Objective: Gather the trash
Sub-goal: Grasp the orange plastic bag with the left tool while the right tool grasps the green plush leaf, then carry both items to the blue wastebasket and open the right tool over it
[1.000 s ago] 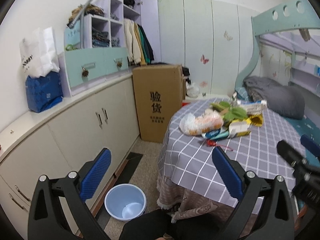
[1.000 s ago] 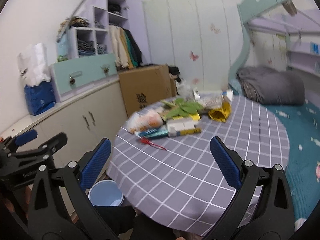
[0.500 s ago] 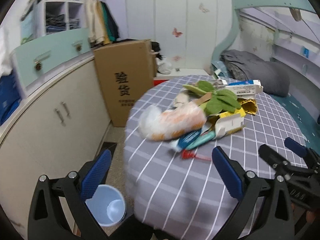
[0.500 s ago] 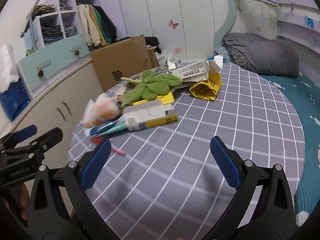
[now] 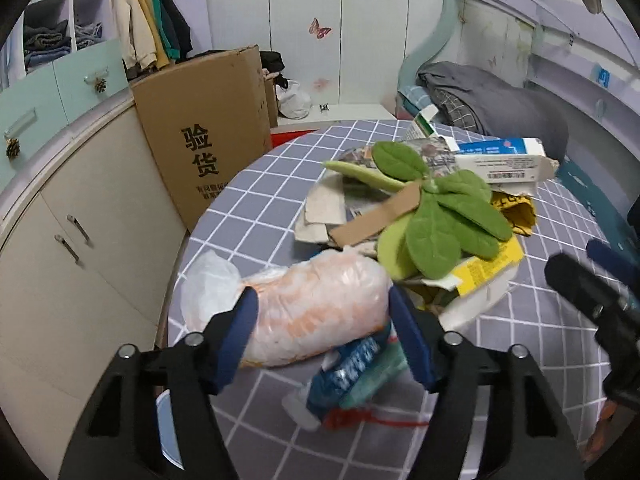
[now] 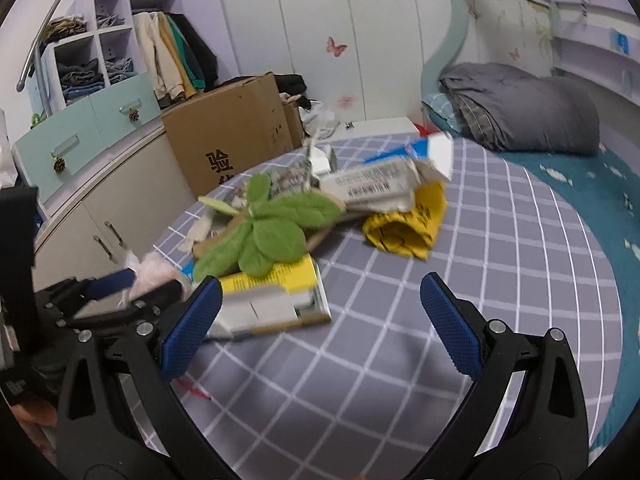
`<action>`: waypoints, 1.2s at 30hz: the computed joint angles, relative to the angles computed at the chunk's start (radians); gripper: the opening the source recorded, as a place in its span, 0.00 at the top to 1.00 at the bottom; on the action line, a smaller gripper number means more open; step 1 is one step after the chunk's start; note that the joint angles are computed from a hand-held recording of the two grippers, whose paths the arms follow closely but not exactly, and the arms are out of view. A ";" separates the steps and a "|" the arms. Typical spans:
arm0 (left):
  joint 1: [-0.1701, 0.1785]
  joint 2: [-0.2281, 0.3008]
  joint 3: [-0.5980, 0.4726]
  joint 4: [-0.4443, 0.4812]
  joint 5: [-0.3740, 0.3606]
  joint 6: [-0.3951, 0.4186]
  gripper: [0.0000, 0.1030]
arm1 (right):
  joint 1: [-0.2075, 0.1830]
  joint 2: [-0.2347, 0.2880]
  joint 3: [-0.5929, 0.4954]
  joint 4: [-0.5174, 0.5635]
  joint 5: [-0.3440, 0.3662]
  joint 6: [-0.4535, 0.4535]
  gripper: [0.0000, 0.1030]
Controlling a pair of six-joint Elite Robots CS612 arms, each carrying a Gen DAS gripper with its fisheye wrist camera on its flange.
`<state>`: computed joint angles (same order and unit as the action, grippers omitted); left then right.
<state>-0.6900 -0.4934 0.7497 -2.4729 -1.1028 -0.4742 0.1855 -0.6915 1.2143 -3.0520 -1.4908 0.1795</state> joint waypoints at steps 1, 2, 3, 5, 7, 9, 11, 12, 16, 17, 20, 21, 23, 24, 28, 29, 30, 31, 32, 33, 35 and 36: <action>0.001 0.003 -0.005 -0.006 0.002 0.011 0.45 | 0.002 0.005 -0.014 0.009 -0.001 -0.013 0.06; 0.002 0.005 -0.010 -0.008 0.001 0.016 0.50 | 0.004 0.012 -0.033 0.018 0.001 -0.032 0.06; 0.003 0.002 -0.005 -0.023 0.004 0.014 0.57 | 0.006 0.020 -0.053 0.028 -0.001 -0.050 0.06; 0.004 -0.008 0.016 -0.070 0.012 0.009 0.62 | 0.014 0.042 -0.111 0.090 -0.016 -0.092 0.06; 0.005 -0.020 0.040 -0.123 0.026 0.006 0.64 | 0.016 0.061 -0.157 0.143 -0.005 -0.117 0.06; 0.007 -0.035 0.068 -0.180 0.047 -0.006 0.65 | 0.024 0.088 -0.218 0.215 -0.025 -0.151 0.06; 0.008 -0.049 0.093 -0.224 0.059 -0.023 0.65 | 0.027 0.115 -0.279 0.290 -0.032 -0.162 0.06; 0.007 -0.054 0.101 -0.236 0.071 -0.031 0.65 | 0.028 0.125 -0.302 0.320 -0.029 -0.166 0.07; 0.009 -0.073 0.130 -0.278 0.095 -0.040 0.65 | 0.032 0.153 -0.368 0.429 -0.032 -0.185 0.52; 0.009 -0.077 0.138 -0.285 0.097 -0.038 0.66 | 0.034 0.155 -0.371 0.436 -0.040 -0.192 0.57; 0.011 -0.091 0.162 -0.297 0.100 -0.042 0.66 | 0.034 0.148 -0.359 0.424 -0.041 -0.197 0.78; 0.012 -0.097 0.172 -0.303 0.098 -0.049 0.66 | 0.034 0.140 -0.347 0.411 -0.044 -0.197 0.85; 0.016 -0.108 0.193 -0.320 0.091 -0.053 0.66 | 0.035 0.126 -0.325 0.370 -0.055 -0.203 0.88; 0.017 -0.113 0.202 -0.324 0.092 -0.057 0.66 | 0.038 0.117 -0.313 0.350 -0.069 -0.207 0.88; 0.015 -0.144 0.256 -0.368 0.105 -0.060 0.66 | 0.040 0.074 -0.252 0.259 -0.081 -0.199 0.89; 0.014 -0.155 0.274 -0.384 0.112 -0.059 0.66 | 0.041 0.065 -0.240 0.237 -0.077 -0.195 0.89; 0.013 -0.166 0.295 -0.402 0.118 -0.061 0.66 | 0.044 0.055 -0.225 0.210 -0.074 -0.194 0.89; 0.012 -0.175 0.311 -0.412 0.124 -0.063 0.66 | 0.046 0.044 -0.212 0.187 -0.071 -0.197 0.89; 0.012 -0.187 0.333 -0.424 0.131 -0.067 0.66 | 0.048 0.030 -0.193 0.155 -0.060 -0.200 0.89; 0.012 -0.198 0.355 -0.435 0.135 -0.071 0.66 | 0.051 0.020 -0.180 0.133 -0.043 -0.205 0.89; 0.013 -0.225 0.404 -0.454 0.145 -0.088 0.66 | 0.059 0.008 -0.172 0.119 0.003 -0.214 0.89; 0.014 -0.236 0.425 -0.463 0.147 -0.094 0.66 | 0.062 0.004 -0.169 0.116 0.030 -0.220 0.89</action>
<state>-0.6760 -0.7299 1.1743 -2.9354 -0.9554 -0.5686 0.2477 -0.6877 1.0457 -2.9358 -1.4608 -0.0403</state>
